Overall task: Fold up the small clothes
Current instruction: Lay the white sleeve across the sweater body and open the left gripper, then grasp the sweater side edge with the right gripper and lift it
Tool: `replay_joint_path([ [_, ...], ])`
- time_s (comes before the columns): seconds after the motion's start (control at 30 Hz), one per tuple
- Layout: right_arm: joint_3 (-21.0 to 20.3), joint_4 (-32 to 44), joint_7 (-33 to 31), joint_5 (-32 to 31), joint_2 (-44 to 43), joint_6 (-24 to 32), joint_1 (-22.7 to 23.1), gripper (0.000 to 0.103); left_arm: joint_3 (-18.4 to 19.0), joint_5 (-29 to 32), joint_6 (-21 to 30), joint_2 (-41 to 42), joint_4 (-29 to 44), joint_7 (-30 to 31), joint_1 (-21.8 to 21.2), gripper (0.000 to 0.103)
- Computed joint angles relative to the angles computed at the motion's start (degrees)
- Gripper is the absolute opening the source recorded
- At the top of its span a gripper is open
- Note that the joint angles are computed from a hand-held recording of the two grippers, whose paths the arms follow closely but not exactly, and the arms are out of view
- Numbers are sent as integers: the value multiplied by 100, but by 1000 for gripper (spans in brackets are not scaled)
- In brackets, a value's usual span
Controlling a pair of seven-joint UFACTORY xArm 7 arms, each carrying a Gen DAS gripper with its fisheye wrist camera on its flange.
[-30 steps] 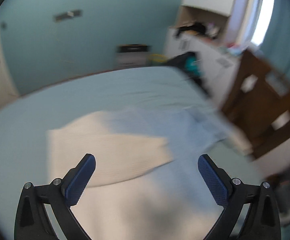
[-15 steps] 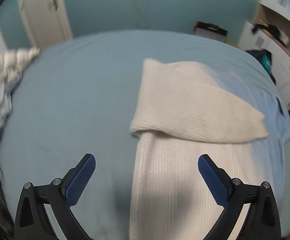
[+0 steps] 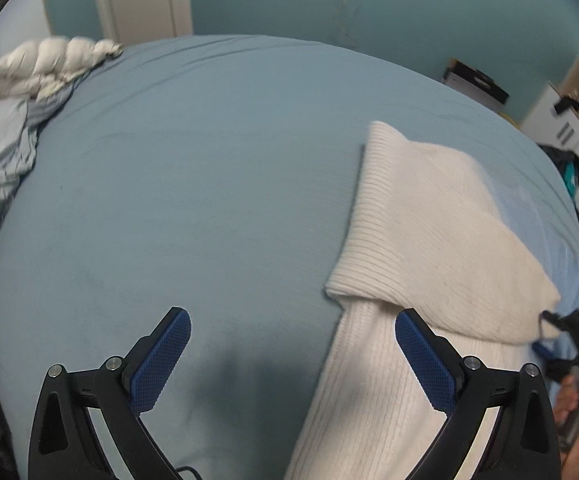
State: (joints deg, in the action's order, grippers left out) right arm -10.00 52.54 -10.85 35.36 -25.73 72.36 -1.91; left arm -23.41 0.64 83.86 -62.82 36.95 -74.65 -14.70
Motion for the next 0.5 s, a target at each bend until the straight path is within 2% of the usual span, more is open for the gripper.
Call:
replay_joint_path([
  [0.03,38,-41,62,66,26,-166,-6,60,78,-13,204,-108,130,-18,-4,103],
  [0.07,61,-76,147,125,6,-298,-16,60,129,-42,192,-203,50,-29,1,103],
  [0.1,99,-104,260,155,-45,-424,-23,55,176,-87,155,-272,-47,-51,20,103],
  [0.13,210,-89,383,15,-112,-592,-36,40,204,-105,195,-302,-36,-47,41,103],
  [0.17,358,-27,522,-284,-166,-721,-52,4,214,-131,194,-325,-62,-57,67,103],
  [0.2,654,120,717,-798,-214,-797,-149,5,224,-143,181,-358,-106,-75,99,103],
  [0.23,710,232,897,-1071,-275,-824,-46,5,224,-139,186,-377,-119,-80,128,103],
  [0.33,721,659,964,-980,-559,-1000,365,5,247,-156,199,-446,-221,-94,180,103],
  [0.5,964,2268,1205,-832,-453,-761,1174,4,309,-302,99,-620,-572,-150,155,103],
])
